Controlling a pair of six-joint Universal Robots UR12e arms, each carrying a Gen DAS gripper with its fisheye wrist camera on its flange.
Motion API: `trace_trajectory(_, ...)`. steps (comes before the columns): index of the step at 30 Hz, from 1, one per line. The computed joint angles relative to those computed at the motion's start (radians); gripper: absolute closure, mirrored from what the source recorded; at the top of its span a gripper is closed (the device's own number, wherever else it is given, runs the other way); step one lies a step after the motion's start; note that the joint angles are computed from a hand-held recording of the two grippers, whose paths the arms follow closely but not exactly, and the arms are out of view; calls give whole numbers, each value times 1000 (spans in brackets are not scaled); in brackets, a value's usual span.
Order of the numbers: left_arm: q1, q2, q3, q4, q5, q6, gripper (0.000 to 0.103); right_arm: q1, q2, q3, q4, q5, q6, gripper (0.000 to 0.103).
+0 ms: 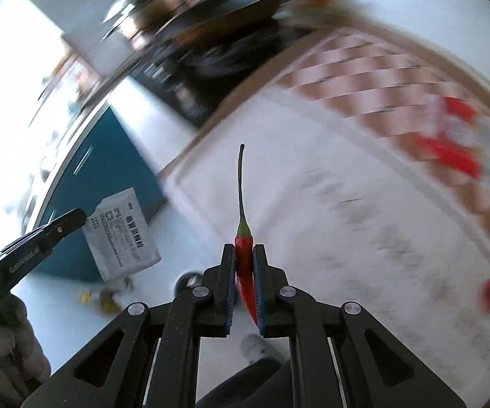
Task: Collect trash
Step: 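Carry the chili and sachet to the bin and open both tools over it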
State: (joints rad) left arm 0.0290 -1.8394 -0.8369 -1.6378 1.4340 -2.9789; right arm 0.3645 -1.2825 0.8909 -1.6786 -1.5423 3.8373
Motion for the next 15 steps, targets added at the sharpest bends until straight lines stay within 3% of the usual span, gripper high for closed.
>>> trace_trajectory(8, 144, 51, -224, 27, 48, -66, 103, 107, 223, -173, 50, 149, -102, 93)
trace_trajectory(15, 239, 38, -460, 117, 14, -99, 103, 159, 351, -117, -21, 254, -137, 93)
